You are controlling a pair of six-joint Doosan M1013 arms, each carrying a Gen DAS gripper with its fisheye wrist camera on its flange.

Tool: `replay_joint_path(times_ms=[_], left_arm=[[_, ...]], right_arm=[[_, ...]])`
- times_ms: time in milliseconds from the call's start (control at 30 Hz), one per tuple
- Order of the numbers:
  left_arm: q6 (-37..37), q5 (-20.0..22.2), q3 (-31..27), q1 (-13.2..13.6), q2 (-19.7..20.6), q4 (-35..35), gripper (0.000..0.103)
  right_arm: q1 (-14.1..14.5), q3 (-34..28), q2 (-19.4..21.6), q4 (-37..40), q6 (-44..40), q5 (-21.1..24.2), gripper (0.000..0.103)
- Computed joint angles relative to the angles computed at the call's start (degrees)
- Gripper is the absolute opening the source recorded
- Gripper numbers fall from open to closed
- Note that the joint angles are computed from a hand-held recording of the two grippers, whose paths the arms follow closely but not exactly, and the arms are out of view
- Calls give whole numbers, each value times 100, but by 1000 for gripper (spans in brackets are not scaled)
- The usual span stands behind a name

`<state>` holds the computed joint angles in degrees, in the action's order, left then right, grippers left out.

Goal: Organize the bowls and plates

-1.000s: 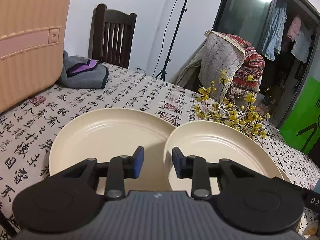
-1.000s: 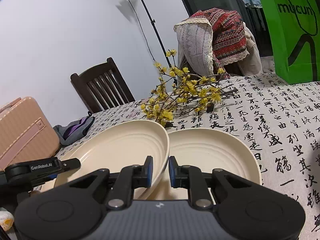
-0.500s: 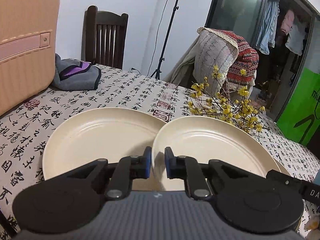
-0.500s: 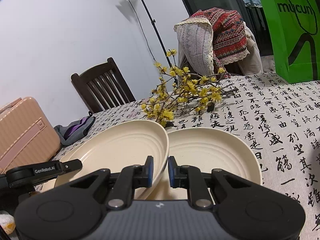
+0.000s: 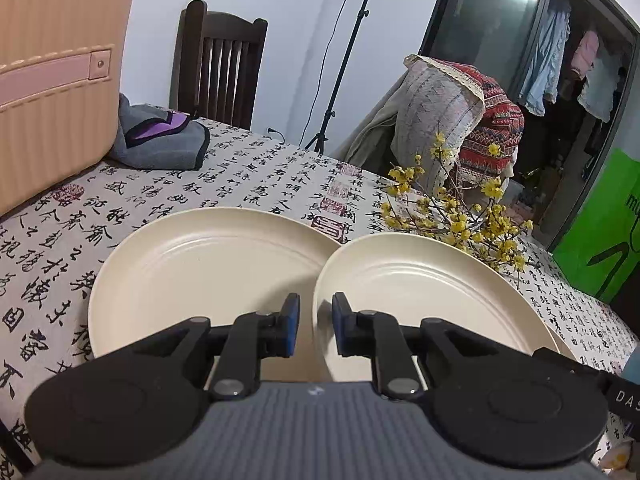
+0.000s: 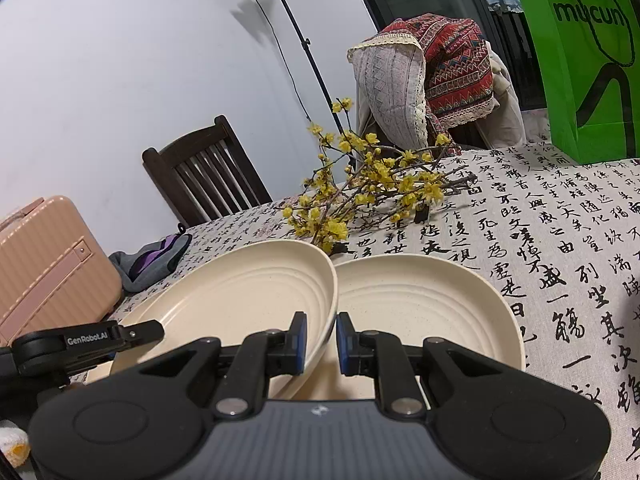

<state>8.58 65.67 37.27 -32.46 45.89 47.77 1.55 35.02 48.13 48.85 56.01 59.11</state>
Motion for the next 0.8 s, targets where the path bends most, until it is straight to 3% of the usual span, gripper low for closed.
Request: replay_joint_path(times_ms=[267, 800], left_arm=[[117, 16, -50, -26, 35, 77, 11], [183, 70, -125, -51, 72, 143, 10]], right_arm=[[-2, -3, 2, 0, 1, 4, 15], [-7, 52, -20, 67, -9, -31, 15]])
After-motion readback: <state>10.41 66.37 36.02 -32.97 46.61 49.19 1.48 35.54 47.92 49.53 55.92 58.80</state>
